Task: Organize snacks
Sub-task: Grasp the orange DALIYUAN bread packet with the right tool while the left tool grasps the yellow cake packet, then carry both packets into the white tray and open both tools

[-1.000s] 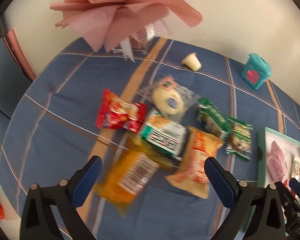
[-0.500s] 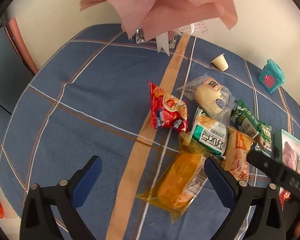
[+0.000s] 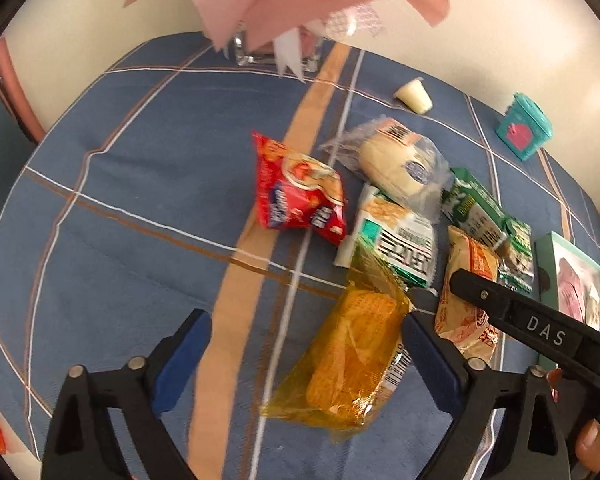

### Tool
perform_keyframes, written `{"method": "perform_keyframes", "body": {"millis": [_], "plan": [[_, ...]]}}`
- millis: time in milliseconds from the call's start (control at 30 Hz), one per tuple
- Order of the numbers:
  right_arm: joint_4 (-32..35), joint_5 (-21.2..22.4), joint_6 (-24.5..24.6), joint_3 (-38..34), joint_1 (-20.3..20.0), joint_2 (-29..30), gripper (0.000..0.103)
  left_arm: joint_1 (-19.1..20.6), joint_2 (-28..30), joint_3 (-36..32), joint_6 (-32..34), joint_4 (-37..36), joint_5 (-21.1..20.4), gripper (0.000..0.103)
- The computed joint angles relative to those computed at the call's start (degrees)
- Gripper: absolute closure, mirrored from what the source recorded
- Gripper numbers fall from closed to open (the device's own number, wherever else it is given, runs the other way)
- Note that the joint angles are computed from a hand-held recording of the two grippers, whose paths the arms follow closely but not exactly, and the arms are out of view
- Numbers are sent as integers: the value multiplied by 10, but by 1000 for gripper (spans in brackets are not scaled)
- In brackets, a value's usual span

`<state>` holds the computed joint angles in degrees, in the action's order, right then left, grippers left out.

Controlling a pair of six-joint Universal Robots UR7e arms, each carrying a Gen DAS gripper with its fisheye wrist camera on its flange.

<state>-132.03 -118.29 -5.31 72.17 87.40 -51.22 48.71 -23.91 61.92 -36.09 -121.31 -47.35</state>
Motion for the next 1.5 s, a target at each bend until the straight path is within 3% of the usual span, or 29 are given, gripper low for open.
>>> {"method": "perform_keyframes", "body": {"millis": [33,200,467,767,1167,1500], "plan": [[1,2,-2,2,0,-2,53,0,2,-1,0,1,-6,11],[5,3,-17,17,1,-15,62,1,13,-7,-2,2,-42,19],[-5,-5,-45,50,-2,-41,66,-1,18,0,-20,-5,-71,41],[-8,12,-44,102,-10,-92,67,-16,3,31,-63,-21,-68,56],[-36,44,-62,148,-15,-162,67,-47,13,21,-115,-50,-64,60],[-81,45,-75,142,-23,-189,67,-71,59,-65,-118,-40,-54,60]]}}
